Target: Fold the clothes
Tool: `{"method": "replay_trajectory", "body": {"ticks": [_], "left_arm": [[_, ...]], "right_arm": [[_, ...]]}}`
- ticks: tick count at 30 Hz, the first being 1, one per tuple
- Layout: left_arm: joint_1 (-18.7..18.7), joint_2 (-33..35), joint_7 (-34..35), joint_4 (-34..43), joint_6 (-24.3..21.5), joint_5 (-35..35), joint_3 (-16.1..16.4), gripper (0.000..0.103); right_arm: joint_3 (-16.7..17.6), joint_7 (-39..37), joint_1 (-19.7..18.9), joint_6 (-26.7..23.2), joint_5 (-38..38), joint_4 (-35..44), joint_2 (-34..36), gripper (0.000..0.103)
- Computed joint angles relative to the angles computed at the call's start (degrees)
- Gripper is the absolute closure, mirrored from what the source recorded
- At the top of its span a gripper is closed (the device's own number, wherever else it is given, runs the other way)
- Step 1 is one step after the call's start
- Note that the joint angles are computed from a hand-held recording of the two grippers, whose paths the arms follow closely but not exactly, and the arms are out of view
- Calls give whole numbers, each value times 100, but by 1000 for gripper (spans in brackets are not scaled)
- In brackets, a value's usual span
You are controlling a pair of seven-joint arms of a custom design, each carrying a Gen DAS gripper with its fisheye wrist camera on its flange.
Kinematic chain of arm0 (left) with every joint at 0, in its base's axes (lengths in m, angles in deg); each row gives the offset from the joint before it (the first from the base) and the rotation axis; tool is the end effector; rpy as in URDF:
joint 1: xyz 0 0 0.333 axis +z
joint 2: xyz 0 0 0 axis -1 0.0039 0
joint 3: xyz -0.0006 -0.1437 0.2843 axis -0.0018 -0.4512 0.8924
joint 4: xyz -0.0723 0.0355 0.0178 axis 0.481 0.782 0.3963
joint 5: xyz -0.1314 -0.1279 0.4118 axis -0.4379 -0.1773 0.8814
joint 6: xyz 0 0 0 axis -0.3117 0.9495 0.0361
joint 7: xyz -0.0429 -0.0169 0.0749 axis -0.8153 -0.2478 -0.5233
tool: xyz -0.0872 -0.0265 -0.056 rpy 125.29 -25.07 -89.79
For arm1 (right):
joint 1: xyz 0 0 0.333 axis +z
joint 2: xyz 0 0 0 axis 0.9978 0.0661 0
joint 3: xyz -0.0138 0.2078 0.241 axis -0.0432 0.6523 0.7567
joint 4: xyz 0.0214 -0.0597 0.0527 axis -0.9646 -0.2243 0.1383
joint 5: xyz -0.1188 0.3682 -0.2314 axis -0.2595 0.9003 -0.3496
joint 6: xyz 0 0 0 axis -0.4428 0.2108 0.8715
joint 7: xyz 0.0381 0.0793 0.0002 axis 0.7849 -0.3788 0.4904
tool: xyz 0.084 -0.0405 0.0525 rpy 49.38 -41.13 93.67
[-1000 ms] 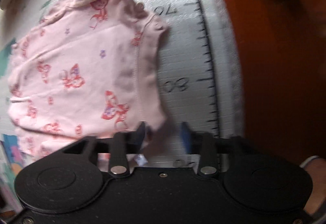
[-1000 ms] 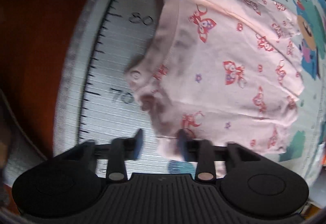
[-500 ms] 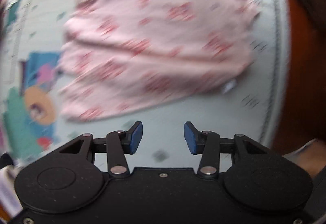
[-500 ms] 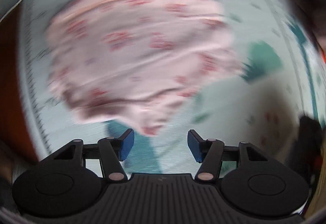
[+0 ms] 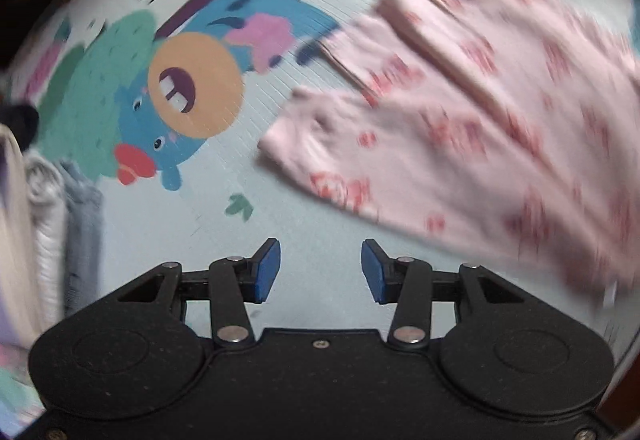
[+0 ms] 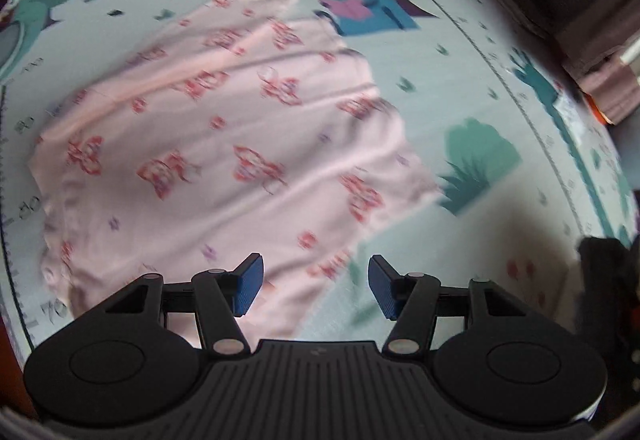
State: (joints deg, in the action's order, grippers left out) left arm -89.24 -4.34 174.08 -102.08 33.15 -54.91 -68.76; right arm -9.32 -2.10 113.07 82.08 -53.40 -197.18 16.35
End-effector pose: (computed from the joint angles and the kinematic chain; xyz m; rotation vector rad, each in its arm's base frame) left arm 0.4712 -0.0651 0.5716 -1.3832 2.4891 -0.2344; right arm 0.4464 0.2628 0.5821 -2.7471 0.4788 -0.3945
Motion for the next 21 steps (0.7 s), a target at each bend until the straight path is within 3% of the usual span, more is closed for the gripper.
{"method": "replay_trajectory", "body": {"ticks": [8, 13, 14, 15, 17, 18, 21], "left_arm": [[83, 572, -1133, 34, 750, -759, 124, 59], [121, 807, -1700, 55, 1085, -834, 75, 61], [108, 833, -1723, 56, 1027, -783, 63, 66], [96, 860, -1747, 59, 968, -732, 50, 80], [52, 794, -1760, -29, 1072, -768, 70, 86], [33, 761, -1765, -73, 1125, -787, 77, 100], [16, 549, -1691, -122, 927, -799, 155, 101]], "right_arm": [[-76, -256, 218, 36, 595, -287, -75, 37], [-124, 112, 205, 504, 917, -733, -343, 36], [-131, 260, 200, 642, 983, -873, -427, 35], [-140, 407, 200, 768, 1032, -1013, -507, 35], [-137, 716, 216, 1005, 1085, -1277, -634, 35], [-133, 867, 235, 1113, 1098, -1395, -681, 35], [-183, 1189, 348, 1298, 1132, -1680, -787, 35]]}}
